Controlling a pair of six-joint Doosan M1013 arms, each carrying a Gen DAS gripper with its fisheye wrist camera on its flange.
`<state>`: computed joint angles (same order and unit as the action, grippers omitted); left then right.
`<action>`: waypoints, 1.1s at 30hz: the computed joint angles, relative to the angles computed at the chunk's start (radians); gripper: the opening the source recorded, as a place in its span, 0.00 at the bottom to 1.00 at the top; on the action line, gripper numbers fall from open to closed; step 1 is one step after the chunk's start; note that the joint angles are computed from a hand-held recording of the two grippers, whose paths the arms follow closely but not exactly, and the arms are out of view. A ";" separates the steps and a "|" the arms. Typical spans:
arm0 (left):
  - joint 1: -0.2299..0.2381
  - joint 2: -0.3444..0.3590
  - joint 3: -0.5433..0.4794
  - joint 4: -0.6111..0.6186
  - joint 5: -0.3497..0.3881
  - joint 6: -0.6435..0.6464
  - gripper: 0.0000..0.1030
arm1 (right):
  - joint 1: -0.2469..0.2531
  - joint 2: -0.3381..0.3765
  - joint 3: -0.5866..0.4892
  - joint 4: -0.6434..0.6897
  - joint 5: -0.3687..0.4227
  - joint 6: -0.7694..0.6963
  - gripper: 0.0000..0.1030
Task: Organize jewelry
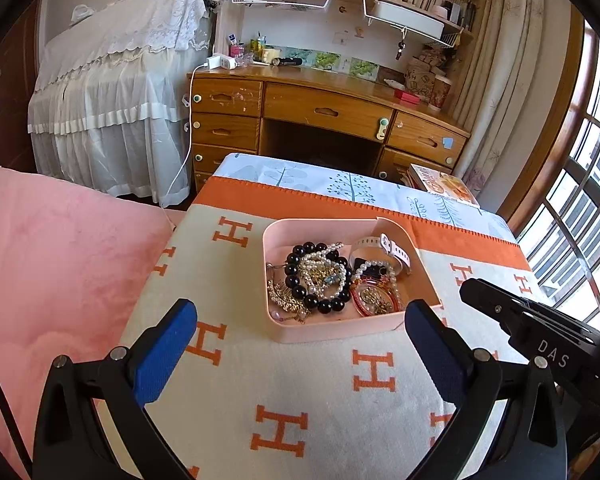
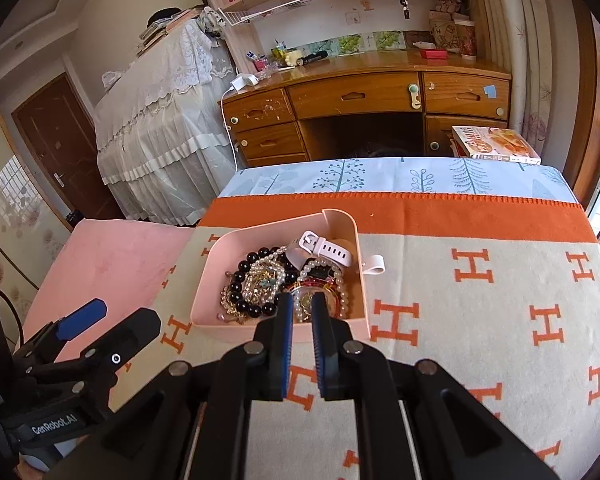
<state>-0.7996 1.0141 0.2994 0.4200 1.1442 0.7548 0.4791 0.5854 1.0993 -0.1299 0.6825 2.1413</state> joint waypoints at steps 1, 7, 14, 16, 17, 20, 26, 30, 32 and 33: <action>-0.003 -0.019 0.036 0.002 -0.019 -0.008 0.99 | 0.002 -0.010 0.015 -0.009 -0.004 0.012 0.10; -0.030 -0.108 0.207 0.003 -0.087 -0.030 0.99 | 0.026 -0.087 0.141 -0.131 -0.049 0.146 0.32; -0.081 -0.199 0.386 0.058 -0.149 -0.065 0.99 | 0.075 -0.182 0.290 -0.289 -0.073 0.318 0.42; -0.093 -0.219 0.426 0.076 -0.160 -0.085 0.99 | 0.092 -0.205 0.327 -0.357 -0.076 0.394 0.54; -0.100 -0.229 0.445 0.090 -0.164 -0.100 0.99 | 0.101 -0.216 0.345 -0.396 -0.082 0.435 0.57; -0.116 -0.249 0.485 0.117 -0.166 -0.140 0.99 | 0.130 -0.240 0.385 -0.532 -0.061 0.556 0.58; -0.146 -0.286 0.559 0.190 -0.188 -0.215 0.99 | 0.165 -0.285 0.451 -0.647 -0.065 0.684 0.59; -0.160 -0.297 0.578 0.229 -0.195 -0.238 0.99 | 0.179 -0.305 0.478 -0.746 -0.064 0.768 0.59; -0.166 -0.302 0.583 0.253 -0.198 -0.253 0.99 | 0.183 -0.310 0.485 -0.770 -0.063 0.792 0.59; -0.170 -0.303 0.584 0.273 -0.196 -0.262 0.99 | 0.186 -0.313 0.489 -0.784 -0.062 0.806 0.59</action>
<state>-0.9698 0.7111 0.8830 0.6927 0.9483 0.4926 0.6648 0.2727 1.5879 -0.9139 0.6209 2.9472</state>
